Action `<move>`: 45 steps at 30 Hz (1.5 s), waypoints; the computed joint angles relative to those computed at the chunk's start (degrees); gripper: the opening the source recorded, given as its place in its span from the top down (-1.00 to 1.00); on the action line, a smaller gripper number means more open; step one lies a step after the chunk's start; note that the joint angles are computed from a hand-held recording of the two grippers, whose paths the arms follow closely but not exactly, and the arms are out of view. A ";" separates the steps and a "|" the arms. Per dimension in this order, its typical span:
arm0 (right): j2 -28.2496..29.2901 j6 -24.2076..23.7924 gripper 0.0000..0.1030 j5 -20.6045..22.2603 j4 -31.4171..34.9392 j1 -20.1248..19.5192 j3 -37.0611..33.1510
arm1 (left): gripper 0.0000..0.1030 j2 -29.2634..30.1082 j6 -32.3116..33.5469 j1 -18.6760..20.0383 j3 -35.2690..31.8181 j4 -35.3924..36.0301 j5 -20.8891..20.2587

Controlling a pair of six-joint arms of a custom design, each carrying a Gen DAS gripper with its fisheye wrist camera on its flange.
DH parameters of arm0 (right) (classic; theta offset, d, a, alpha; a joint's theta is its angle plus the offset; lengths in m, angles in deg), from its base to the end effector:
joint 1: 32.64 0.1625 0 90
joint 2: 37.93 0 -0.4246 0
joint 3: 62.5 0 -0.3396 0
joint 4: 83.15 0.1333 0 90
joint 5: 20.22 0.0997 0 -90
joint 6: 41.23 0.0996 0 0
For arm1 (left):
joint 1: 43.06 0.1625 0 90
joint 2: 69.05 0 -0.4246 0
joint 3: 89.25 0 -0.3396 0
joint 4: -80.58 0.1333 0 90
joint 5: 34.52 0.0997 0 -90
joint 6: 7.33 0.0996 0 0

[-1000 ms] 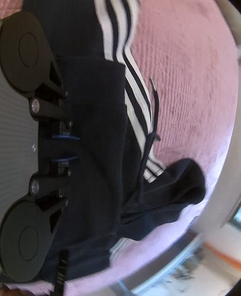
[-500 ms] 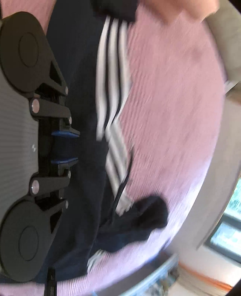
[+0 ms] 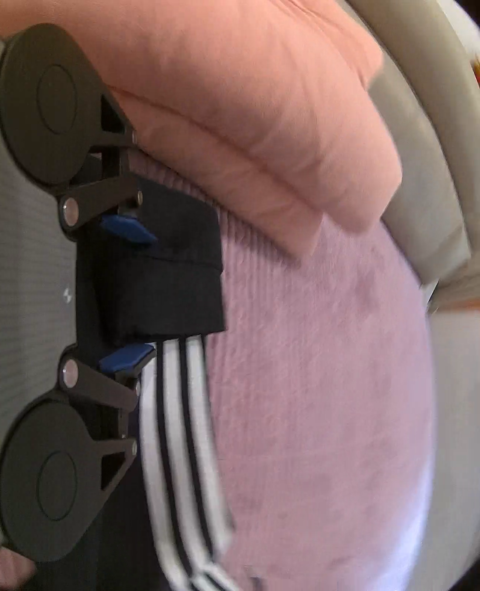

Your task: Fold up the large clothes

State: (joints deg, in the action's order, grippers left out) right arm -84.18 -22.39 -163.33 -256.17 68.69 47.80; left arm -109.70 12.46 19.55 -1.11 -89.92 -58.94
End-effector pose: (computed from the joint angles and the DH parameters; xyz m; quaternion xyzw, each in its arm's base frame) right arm 0.1618 -0.5346 0.1397 -0.1313 -0.8756 0.2571 0.3874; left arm -0.1037 -0.6870 0.2085 0.1816 0.8002 -0.2727 0.5023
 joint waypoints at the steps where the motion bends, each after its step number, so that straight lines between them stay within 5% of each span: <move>1: -0.05 0.24 -0.29 0.27 0.41 0.15 -0.16 | -0.17 0.44 -0.66 0.34 -0.53 1.83 0.41; 5: -0.44 0.56 -0.29 0.88 1.59 1.01 -0.60 | 0.76 -0.86 -6.26 1.19 -0.62 6.35 -2.87; 9: -1.17 0.17 -0.29 2.69 0.96 2.36 0.21 | 0.79 -3.89 -8.39 -0.34 1.61 2.59 -7.89; 14: -2.44 -0.84 -0.29 3.91 -1.63 3.19 2.12 | 0.78 -10.23 -13.72 -5.60 7.18 2.79 -25.46; 19: -6.51 -0.41 -0.29 3.08 -4.50 2.62 5.83 | 0.73 -8.47 -18.15 -10.77 9.29 2.46 -40.67; 21: -8.31 -0.70 -0.29 2.30 -4.99 2.34 6.99 | 0.26 -5.47 -17.55 -12.03 9.39 1.21 -45.64; 23: -10.36 -1.39 -0.29 2.46 -5.87 1.83 8.39 | -0.36 -2.56 -17.62 -13.50 9.15 2.70 -43.85; 26: -12.83 -4.00 -0.31 5.81 -9.21 0.33 10.69 | -0.28 -1.98 -20.75 -14.47 10.95 5.34 -39.98; 33: -10.60 -8.47 -0.45 21.74 -15.48 -3.24 8.83 | -0.32 -6.62 -29.94 -14.50 15.38 14.39 -26.70; 37: -6.21 -10.90 -0.45 27.26 -14.11 -4.50 2.90 | -0.33 -8.98 -33.73 -14.13 16.96 15.43 -22.78; 44: -1.80 -10.83 -0.48 30.50 -11.10 -7.09 -2.96 | -0.44 -8.88 -36.58 -13.90 16.38 14.72 -18.53; 45: -1.73 -10.97 -0.24 32.77 -11.05 -7.71 -2.80 | -0.44 -8.95 -36.88 -13.87 16.43 14.65 -18.10</move>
